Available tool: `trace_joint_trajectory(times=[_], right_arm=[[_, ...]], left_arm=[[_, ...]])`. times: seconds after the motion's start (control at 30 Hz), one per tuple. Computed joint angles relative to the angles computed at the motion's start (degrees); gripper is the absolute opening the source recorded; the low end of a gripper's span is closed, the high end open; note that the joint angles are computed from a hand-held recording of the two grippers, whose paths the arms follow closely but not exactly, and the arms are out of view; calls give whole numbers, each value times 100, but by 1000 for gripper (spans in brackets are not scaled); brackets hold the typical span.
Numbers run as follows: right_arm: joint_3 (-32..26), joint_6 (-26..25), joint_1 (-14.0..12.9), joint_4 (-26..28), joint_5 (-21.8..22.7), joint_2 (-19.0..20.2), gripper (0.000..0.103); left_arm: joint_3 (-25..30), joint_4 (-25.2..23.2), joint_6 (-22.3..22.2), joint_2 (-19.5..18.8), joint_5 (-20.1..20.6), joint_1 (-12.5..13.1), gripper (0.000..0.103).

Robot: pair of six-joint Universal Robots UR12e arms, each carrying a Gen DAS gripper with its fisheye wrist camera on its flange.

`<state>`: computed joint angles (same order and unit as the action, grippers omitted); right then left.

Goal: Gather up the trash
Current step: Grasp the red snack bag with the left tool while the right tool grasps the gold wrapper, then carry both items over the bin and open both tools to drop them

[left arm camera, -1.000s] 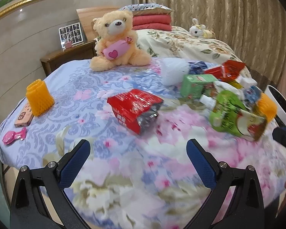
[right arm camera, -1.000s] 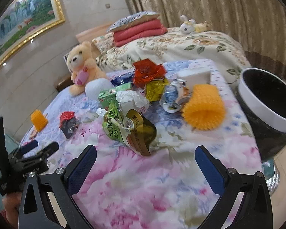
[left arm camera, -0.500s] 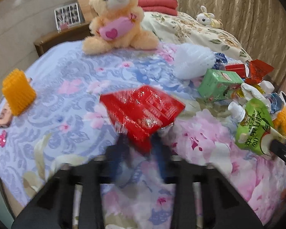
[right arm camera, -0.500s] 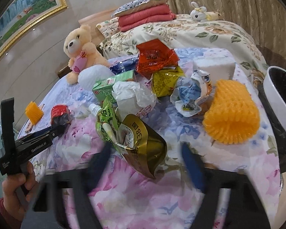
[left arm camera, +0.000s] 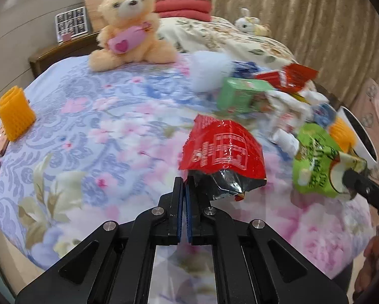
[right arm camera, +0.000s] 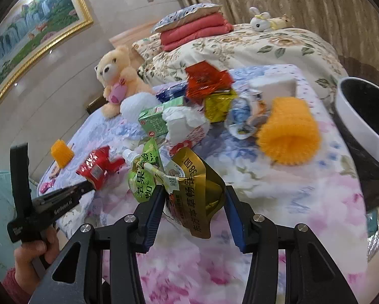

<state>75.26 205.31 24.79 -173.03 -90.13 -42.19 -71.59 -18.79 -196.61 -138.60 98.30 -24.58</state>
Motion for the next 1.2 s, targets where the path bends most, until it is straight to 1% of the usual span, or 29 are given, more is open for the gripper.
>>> trace_joint_trajectory(times=[0.2, 0.37, 0.43, 0.53, 0.63, 0.77, 1.07, 1.2], right_arm=[[396, 156, -36, -344, -204, -221, 48], [668, 236, -69, -449, -362, -397, 47], [744, 247, -94, -434, -355, -456, 46], [855, 239, -137, -404, -438, -556, 44], [950, 362, -180, -523, -499, -620, 44], [1063, 499, -200, -828, -678, -666, 44], [1340, 708, -277, -1226, -784, -801, 44], [1539, 766, -341, -1398, -906, -919, 44]], left_arm=[[81, 114, 451, -17, -31, -170, 2], [211, 134, 518, -51, -178, -251, 2], [272, 127, 506, -74, -268, -276, 1], [435, 82, 626, -153, -338, -329, 1], [553, 51, 798, -211, -425, -357, 1], [608, 81, 980, -230, -468, -380, 1], [750, 105, 1198, -261, -629, -494, 1], [930, 39, 1324, -331, -731, -570, 1]])
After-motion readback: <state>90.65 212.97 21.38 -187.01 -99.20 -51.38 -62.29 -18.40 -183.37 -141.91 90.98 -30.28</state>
